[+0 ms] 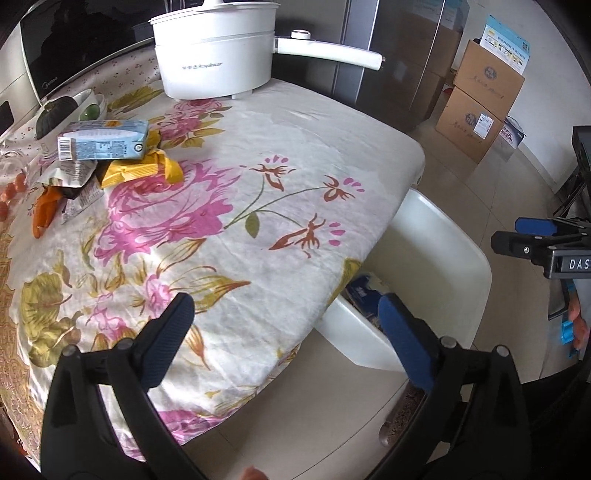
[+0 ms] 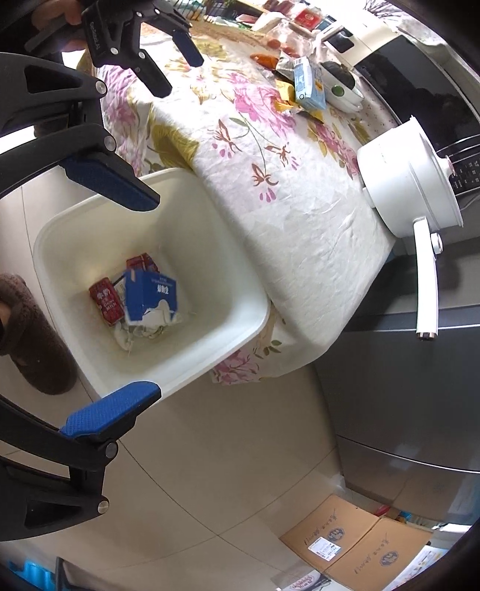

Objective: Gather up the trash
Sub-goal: 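Move both open tools back over the trash on the table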

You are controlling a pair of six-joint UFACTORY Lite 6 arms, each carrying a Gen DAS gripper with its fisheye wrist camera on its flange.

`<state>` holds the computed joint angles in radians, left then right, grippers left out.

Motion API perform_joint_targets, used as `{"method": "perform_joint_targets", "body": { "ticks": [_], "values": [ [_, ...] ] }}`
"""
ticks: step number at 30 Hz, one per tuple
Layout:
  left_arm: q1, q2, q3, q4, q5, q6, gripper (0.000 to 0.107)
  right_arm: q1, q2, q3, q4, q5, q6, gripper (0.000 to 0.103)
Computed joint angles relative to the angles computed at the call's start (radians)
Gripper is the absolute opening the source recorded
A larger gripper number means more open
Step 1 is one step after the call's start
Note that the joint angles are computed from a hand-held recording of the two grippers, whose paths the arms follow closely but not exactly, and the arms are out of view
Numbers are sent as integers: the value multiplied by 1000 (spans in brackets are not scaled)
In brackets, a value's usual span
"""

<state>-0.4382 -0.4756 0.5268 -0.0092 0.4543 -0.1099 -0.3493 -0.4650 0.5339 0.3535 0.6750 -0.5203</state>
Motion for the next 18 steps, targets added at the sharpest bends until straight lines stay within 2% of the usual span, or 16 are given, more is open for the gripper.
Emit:
{"method": "perform_joint_targets", "body": {
  "ticks": [10, 18],
  "values": [
    [272, -105, -18, -197, 105, 326, 100, 248, -2, 23, -131, -32, 293, 95],
    [619, -98, 44, -398, 235, 653, 100, 493, 57, 121, -237, -50, 568, 95]
  ]
}}
